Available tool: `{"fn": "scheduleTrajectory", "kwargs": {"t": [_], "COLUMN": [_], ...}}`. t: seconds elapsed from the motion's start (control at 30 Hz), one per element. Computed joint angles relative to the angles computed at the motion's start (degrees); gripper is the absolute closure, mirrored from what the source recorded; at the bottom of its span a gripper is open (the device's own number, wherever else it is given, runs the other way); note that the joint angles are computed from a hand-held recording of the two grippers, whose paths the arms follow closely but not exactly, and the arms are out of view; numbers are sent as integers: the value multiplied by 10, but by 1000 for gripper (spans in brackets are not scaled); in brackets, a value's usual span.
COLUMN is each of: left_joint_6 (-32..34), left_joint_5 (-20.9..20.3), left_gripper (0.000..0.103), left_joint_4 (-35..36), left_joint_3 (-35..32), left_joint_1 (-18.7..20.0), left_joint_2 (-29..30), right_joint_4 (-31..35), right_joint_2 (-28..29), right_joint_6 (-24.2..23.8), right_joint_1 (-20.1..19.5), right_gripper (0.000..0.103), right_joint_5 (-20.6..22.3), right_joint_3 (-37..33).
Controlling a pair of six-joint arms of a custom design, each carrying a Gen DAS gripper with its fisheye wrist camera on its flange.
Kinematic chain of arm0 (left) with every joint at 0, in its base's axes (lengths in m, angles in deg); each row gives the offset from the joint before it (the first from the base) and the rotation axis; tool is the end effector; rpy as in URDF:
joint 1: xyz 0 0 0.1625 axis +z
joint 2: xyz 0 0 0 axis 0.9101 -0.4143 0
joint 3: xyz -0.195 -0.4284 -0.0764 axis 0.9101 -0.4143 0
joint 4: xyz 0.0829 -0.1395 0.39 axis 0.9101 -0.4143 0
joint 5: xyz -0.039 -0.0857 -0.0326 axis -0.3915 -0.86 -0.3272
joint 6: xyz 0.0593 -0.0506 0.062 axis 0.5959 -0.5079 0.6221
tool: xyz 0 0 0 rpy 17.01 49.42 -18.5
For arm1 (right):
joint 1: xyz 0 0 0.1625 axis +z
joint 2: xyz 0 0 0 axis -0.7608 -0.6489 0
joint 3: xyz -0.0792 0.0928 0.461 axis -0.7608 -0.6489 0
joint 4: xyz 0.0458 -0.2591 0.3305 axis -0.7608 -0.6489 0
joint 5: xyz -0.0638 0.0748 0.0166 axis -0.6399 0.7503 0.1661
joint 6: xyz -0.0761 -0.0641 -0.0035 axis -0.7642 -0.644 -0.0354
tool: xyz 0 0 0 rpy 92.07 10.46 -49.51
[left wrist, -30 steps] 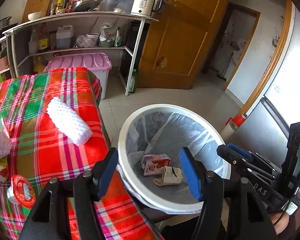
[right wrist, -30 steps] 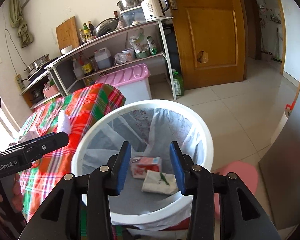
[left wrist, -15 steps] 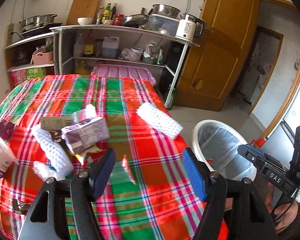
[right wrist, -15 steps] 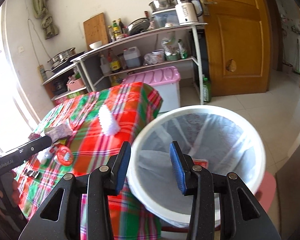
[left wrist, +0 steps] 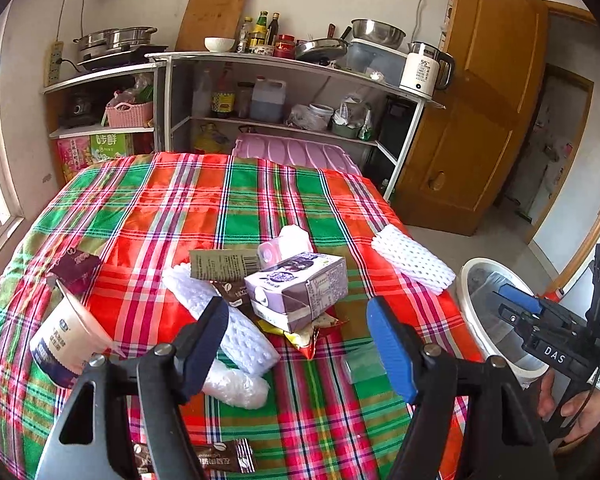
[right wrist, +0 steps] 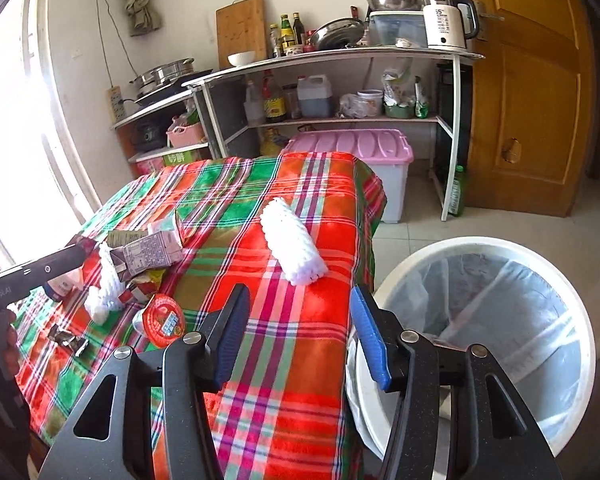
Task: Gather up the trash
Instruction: 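Grasp the white foam net with the right tool while the left tool grasps the purple carton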
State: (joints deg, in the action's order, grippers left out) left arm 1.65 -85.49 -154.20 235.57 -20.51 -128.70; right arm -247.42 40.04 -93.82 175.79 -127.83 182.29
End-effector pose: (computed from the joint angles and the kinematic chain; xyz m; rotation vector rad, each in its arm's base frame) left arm -0.0196 -0.3090 0.3617 0.5113 2.4147 -1.0190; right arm 0.3284 -0.3303 0.0337 0.6000 -2.4014 0.9809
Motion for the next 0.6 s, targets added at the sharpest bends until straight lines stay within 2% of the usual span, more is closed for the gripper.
{"fn": "scheduleTrajectory", "kwargs": {"t": [0.1, 0.33, 0.47, 0.6], "left_joint_6": [44, 98, 125, 140], "left_joint_5": [-17, -37, -74, -74], "left_gripper": [28, 28, 28, 28], "left_joint_4": [-26, -85, -82, -96], "left_joint_3": [-10, -35, -53, -57], "left_joint_1": [26, 79, 108, 116], "left_joint_2": [32, 115, 143, 164], "right_joint_4": [27, 77, 108, 133], "right_joint_2": [4, 8, 9, 13], "right_joint_6": [-12, -41, -55, -73], "right_joint_1": [-7, -26, -40, -53], "right_gripper": [49, 48, 48, 48], "right_joint_5": [2, 12, 19, 30], "right_joint_3": [-18, -57, -77, -97]}}
